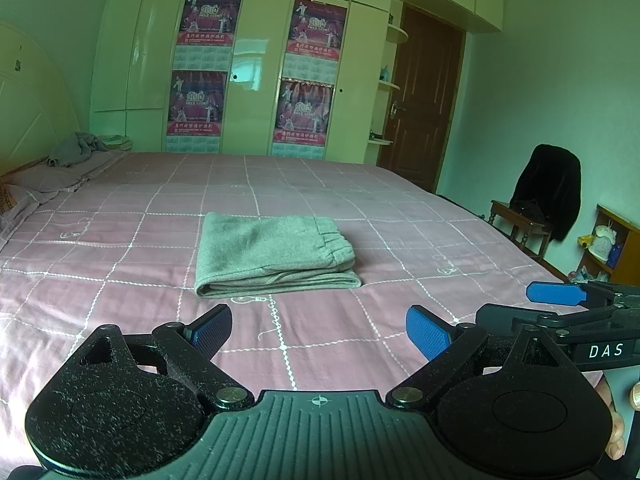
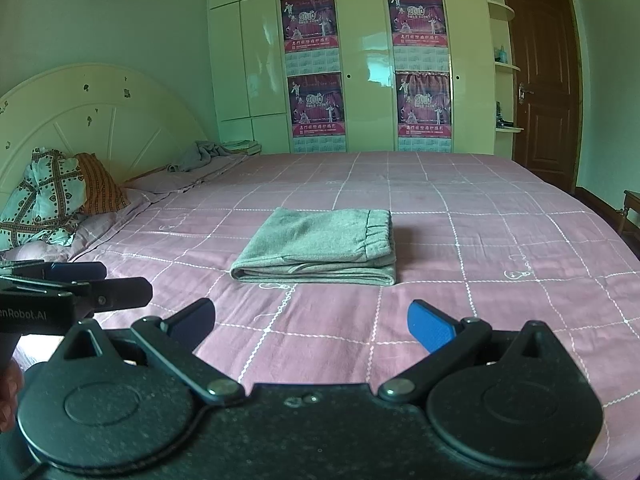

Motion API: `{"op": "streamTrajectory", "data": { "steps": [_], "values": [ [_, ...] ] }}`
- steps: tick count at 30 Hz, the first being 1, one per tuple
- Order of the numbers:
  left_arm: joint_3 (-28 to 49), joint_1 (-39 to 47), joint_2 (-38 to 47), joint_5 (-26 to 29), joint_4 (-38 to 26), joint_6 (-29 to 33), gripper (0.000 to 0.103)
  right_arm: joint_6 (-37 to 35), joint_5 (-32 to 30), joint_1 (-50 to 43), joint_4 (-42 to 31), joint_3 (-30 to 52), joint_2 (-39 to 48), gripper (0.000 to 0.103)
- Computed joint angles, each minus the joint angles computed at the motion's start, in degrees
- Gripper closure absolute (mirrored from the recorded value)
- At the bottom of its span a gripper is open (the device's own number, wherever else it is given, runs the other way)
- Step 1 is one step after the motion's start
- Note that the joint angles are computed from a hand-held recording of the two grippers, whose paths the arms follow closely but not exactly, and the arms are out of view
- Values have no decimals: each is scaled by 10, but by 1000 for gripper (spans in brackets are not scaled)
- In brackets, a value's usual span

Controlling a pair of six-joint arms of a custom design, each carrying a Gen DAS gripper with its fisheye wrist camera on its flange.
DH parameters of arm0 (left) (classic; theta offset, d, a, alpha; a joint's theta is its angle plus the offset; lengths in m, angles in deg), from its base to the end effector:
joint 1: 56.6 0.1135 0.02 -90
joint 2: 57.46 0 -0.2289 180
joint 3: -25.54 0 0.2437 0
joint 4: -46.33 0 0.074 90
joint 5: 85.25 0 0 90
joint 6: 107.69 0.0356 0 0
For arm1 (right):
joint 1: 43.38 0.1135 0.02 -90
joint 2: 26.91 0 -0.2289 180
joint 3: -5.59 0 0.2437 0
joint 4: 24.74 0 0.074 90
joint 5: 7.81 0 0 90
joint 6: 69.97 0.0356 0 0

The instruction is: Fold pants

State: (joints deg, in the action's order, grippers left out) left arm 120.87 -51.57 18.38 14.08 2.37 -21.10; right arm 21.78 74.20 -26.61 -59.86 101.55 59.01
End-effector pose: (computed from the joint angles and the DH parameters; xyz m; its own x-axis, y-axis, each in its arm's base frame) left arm 0.2924 0.0199 0.3716 -0.4155 -0.0955 -0.9046 0.0358 0.9920 -0.1212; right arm 0.3266 0.1036 0.3380 -0.4181 -0.0944 -0.9035 -0.3937 0.9152 0.0866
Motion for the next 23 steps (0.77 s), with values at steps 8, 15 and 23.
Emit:
{"op": "streamTrajectory", "data": {
  "steps": [8, 15, 23],
  "values": [
    [-8, -6, -4, -7, 9, 6, 10, -1, -1, -1, -2, 1, 1, 0],
    [-26, -11, -21, -17, 31, 15, 10, -2, -1, -3, 1, 0, 2, 0],
    [-33, -7, -27, -4, 32, 13, 10, -5, -2, -4, 0, 1, 3, 0]
  ]
}}
